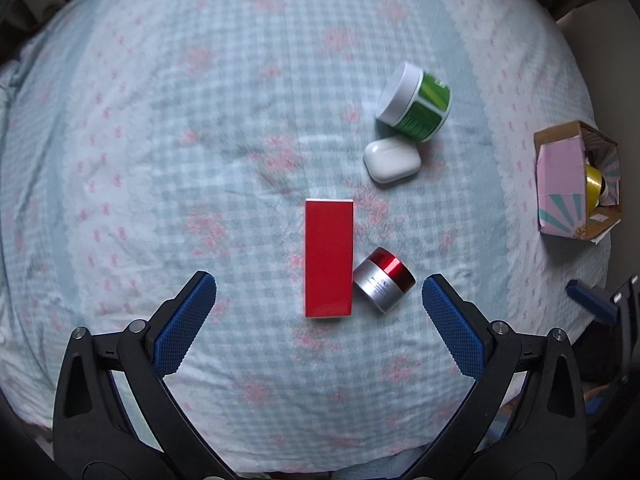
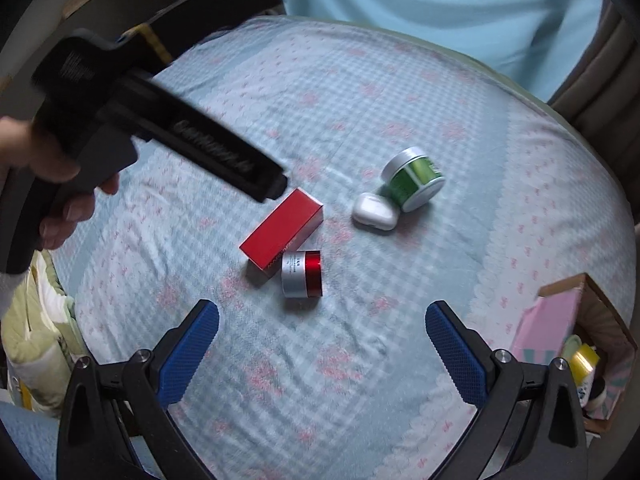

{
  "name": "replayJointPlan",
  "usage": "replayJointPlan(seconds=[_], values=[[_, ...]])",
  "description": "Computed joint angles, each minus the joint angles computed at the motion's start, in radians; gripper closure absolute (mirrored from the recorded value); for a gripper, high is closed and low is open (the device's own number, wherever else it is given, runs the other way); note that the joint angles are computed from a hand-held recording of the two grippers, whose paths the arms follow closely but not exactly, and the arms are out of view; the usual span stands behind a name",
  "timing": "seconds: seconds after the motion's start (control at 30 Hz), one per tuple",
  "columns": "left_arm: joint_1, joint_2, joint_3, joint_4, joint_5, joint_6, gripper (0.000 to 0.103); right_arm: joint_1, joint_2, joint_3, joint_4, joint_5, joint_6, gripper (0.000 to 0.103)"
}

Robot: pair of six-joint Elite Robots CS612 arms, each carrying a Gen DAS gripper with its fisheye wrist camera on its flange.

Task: Organize rigid objects
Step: 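Grasp the red box with the left tool while the right tool grasps the red-silver tin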

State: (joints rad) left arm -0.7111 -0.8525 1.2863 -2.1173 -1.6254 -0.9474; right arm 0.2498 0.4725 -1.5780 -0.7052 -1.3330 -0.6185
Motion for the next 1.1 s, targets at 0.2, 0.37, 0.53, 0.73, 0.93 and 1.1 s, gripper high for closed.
replayJointPlan(seconds=[0.2, 0.37, 0.53, 0.73, 0.93, 1.1], values=[[0.026, 0.079, -0.055, 0.041, -0.096, 0.026, 0.010, 0.020, 0.063, -0.010, -0.043, -0.044, -0.016, 0.008], [0.040, 0.127, -0.087, 0.069, -0.153, 0.042, 0.024, 0.033, 0.105, -0.006, -0.087, -0.044, -0.021, 0.017], [0.044, 0.154, -0.104, 0.077, -0.195, 0.060, 0.034, 0.039, 0.126, 0.015, -0.139, -0.026, 0.024, 0.027], [0.045, 0.164, -0.099, 0.064, -0.232, 0.048, 0.047, 0.042, 0.143, 0.026, -0.167, -0.008, 0.038, 0.036], [0.045, 0.166, -0.095, 0.067, -0.237, 0.053, 0.050, 0.043, 0.149, 0.032, -0.178, 0.003, 0.051, 0.047], [0.052, 0.187, -0.130, 0.081, -0.238, 0.084, 0.060, 0.049, 0.145, 0.050, -0.178, 0.006, 0.060, 0.064]])
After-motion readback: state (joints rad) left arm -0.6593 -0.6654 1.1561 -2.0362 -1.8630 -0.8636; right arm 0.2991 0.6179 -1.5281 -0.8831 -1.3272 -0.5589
